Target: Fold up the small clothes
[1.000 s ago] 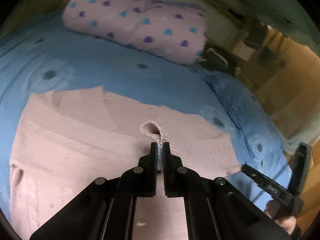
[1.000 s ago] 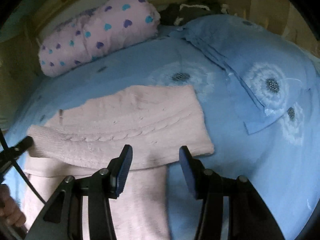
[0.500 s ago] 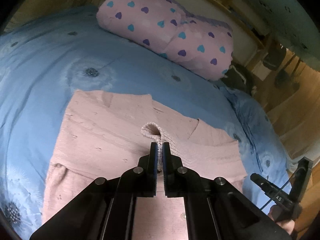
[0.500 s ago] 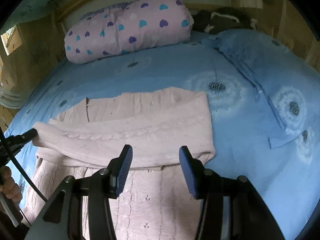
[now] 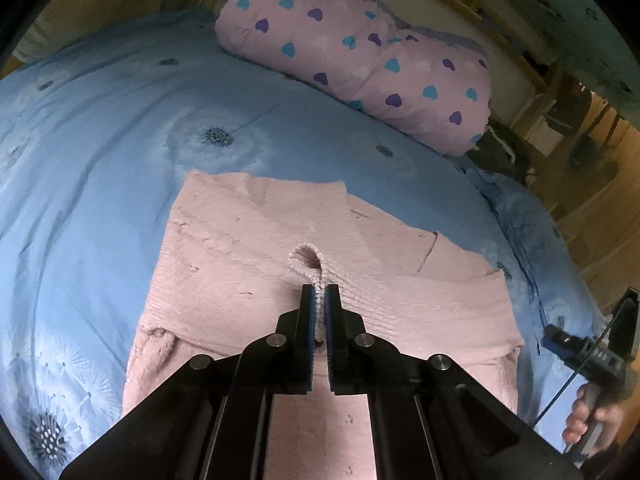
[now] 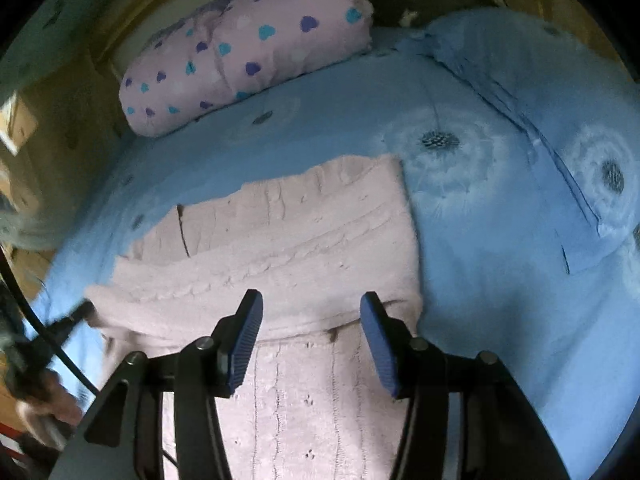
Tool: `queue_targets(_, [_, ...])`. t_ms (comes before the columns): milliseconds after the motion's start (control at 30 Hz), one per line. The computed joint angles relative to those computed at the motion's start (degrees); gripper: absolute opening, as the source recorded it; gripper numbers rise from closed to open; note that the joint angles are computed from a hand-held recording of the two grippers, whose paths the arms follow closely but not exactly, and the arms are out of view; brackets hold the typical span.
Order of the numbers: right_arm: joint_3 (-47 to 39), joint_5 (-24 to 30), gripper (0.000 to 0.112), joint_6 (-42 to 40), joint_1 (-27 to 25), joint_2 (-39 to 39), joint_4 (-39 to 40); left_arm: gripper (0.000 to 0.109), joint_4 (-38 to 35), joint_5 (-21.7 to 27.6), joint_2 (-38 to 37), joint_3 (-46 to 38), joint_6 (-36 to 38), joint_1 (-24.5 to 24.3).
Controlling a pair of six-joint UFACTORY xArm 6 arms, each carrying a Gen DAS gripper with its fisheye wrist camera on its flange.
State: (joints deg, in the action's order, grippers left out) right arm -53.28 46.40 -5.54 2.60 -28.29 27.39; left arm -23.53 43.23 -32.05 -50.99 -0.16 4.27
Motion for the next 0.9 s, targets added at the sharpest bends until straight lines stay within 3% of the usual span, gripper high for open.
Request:
queue_targets(67, [-0.2, -0.3, 0.063, 1.0, -2.7, 0.2, 0.6, 0.000, 0.4, 0.2, 0.6, -0.3, -0.3, 0.5])
queue_targets(200, [-0.7, 1.0, 0.065, 4.2, -7.0, 1.6, 3.4, 0.000, 5.5, -0.6, 1.9, -0.9, -3.0, 1.2])
queue_targets(400, [-1.1, 3.4, 0.064, 3.7, -5.0, 3.4, 2.1, 0.000, 13.7, 0.5, 4.9, -1.7, -11.3, 2.3])
queue_targets(500, [-0.8, 3.3, 0.064, 2.9, -2.2, 2.2, -0.3, 0.004, 9.9, 1.8, 4.4, -1.4, -10.2, 3.5])
queue_targets(600, [0.7, 3.2, 0.064, 3.3, 0.5, -1.0, -4.1, 0.004, -1.9, -0.4, -0.2, 3.2, -0.6, 5.2])
queue_targets(700, [4.6, 3.0, 0.064, 3.1, 2.5, -7.1, -8.2, 0.004, 1.0, -1.9, -7.1, 9.6, -1.3, 5.3])
queue_targets(767, [11.0, 1.0, 0.065, 5.6, 3.7, -14.4, -11.8, 0.011, -1.4, 2.0, -10.0, 11.8, -2.6, 6.7])
queue_targets(867, [19.7, 0.2, 0.066, 12.9, 6.6, -23.3, -18.0, 0.016, -10.6, 14.1, -13.9, 14.0, -0.6, 12.4])
queue_targets(900, [20.7, 1.4, 0.066, 15.8, 8.0, -24.3, -21.6, 0.016, -10.5, 16.4, -16.1, 14.8, 0.3, 13.5])
